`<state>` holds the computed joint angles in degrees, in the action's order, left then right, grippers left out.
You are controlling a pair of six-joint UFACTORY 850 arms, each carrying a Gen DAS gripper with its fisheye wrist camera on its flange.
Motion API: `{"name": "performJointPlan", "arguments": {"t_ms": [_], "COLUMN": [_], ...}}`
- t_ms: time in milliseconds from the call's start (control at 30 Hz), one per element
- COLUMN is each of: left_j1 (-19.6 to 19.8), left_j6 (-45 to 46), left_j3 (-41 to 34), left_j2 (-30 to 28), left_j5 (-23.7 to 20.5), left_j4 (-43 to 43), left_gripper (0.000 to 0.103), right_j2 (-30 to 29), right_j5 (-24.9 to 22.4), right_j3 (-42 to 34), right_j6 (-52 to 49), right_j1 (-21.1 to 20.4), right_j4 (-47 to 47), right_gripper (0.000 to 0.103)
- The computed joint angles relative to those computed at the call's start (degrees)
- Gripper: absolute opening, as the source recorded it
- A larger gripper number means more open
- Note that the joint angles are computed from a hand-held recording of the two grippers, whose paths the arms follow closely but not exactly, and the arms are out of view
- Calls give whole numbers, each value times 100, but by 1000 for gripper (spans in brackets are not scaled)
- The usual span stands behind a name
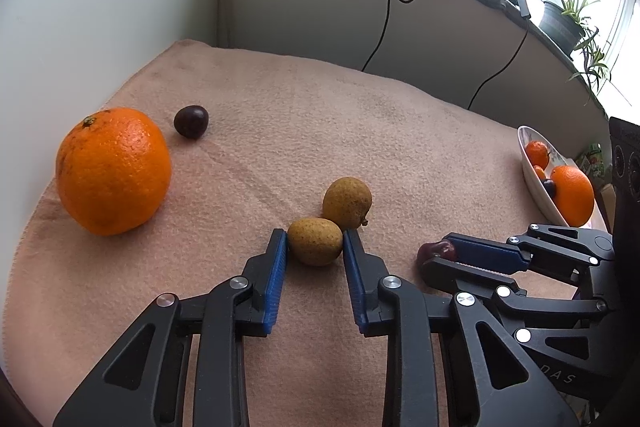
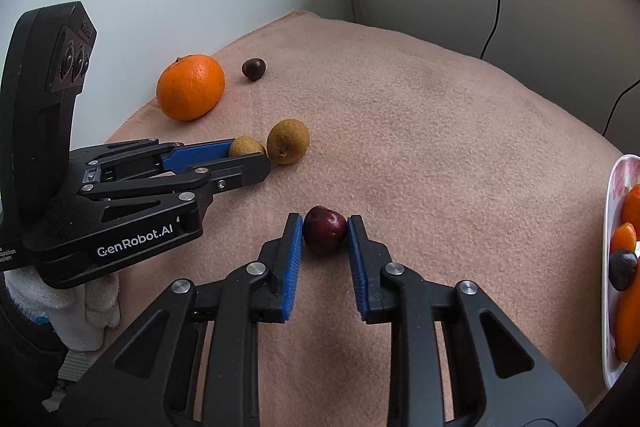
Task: Organize fruits
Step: 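Close the right gripper on the red cherry while the left closes on a brown kiwi, then lift the red cherry with the right gripper while the left lifts the brown kiwi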
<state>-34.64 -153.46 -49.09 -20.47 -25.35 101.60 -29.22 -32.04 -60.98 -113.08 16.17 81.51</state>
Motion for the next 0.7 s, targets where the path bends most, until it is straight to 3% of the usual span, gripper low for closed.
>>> {"name": "performJointPlan", "arguments": {"t_ms": [367, 700], "left_j1": [-180, -337], "left_j6": [-8, 10], "left_j3": [-23, -215], "left_j2": [85, 58], "left_j5": [-134, -191], "left_j4": [-45, 28], "left_gripper": [27, 27], "right_j2": [291, 510], "right_j5": [-204, -477], "right_j3": [212, 336], "right_j6": [-200, -215], "right_j1": [-236, -726], "right_j4": [325, 372], "right_gripper": [24, 24]}}
